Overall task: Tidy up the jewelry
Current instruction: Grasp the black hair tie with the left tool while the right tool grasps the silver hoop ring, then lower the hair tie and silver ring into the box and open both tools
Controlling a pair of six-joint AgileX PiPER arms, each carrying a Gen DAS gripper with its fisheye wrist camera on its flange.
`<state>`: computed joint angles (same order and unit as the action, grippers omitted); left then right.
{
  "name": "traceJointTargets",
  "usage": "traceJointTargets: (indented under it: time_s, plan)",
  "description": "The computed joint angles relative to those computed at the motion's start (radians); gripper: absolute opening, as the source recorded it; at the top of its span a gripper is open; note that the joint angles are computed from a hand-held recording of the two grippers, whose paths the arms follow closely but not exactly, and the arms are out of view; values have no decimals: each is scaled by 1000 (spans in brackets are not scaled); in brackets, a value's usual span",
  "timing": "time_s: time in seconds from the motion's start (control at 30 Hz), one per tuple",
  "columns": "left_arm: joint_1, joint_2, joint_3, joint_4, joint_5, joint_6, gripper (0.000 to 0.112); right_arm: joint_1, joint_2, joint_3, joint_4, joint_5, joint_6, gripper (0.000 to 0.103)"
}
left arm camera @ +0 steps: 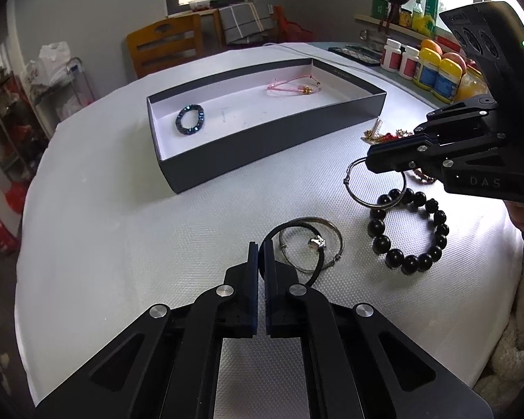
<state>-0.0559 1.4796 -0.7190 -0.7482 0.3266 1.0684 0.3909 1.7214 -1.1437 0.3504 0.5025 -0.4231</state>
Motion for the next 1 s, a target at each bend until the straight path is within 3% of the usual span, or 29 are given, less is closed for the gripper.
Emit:
traceJointTargets:
  time_s: [0.23,0.43,0.7,1.0]
  plan:
    - [-19,-82,-51,142,7,-136,3,-56,-21,-32,-17,-31,23,5]
    - [-32,-67,-174,299,-13,-286,3,-118,29,-132,-81,-61,96,5]
    - [-55,160,-444,361,6,-434,3,-177,186,-316,-161,-40,208,5]
    - [-53,372,-586,397,44,-542,3,-168,332,-463,-252,54,265,5]
